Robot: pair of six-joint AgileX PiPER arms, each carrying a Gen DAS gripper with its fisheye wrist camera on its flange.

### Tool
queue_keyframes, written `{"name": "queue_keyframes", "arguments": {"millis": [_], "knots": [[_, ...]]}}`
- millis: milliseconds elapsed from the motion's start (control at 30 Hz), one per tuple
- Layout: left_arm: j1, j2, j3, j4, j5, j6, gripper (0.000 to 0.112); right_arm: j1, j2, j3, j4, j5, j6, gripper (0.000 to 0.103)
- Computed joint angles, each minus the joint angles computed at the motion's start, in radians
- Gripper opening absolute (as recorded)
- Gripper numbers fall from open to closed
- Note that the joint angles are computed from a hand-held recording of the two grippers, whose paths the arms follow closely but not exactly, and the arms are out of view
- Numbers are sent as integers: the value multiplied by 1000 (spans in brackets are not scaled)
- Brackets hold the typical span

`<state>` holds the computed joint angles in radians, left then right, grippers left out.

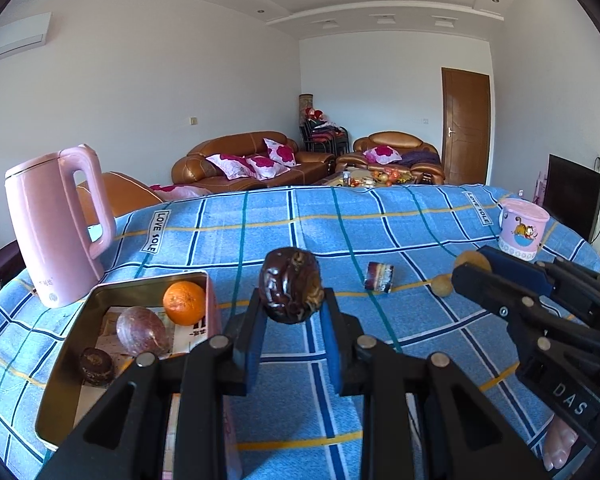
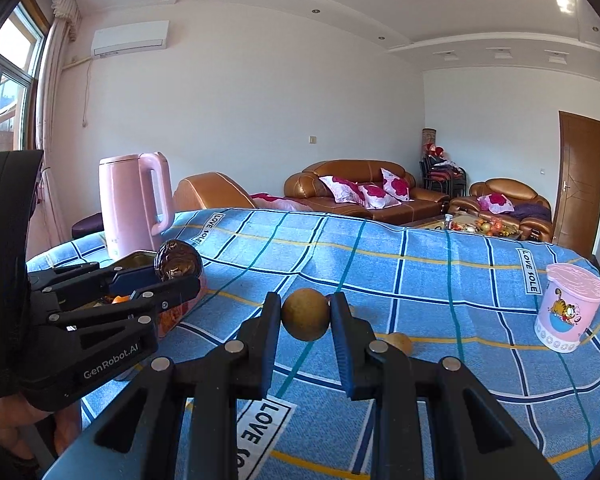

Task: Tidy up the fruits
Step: 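Carry the chocolate pastry over the tin with the left gripper while the right gripper carries the yellow fruit there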

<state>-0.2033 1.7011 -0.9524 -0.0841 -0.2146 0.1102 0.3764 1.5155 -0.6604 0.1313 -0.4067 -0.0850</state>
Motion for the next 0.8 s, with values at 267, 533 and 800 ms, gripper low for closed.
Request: {"name": "queue_keyframes", "arguments": {"millis": [267, 533, 800], "knots": [[80, -37, 43, 155, -14, -140, 28, 92, 34, -51, 84, 24, -77, 27], [159, -59, 59, 329, -14, -298, 28, 166, 49, -102, 175, 50, -176, 27], [225, -58, 65, 367, -13, -323, 28, 226, 82, -162, 241, 74, -255, 27]]}}
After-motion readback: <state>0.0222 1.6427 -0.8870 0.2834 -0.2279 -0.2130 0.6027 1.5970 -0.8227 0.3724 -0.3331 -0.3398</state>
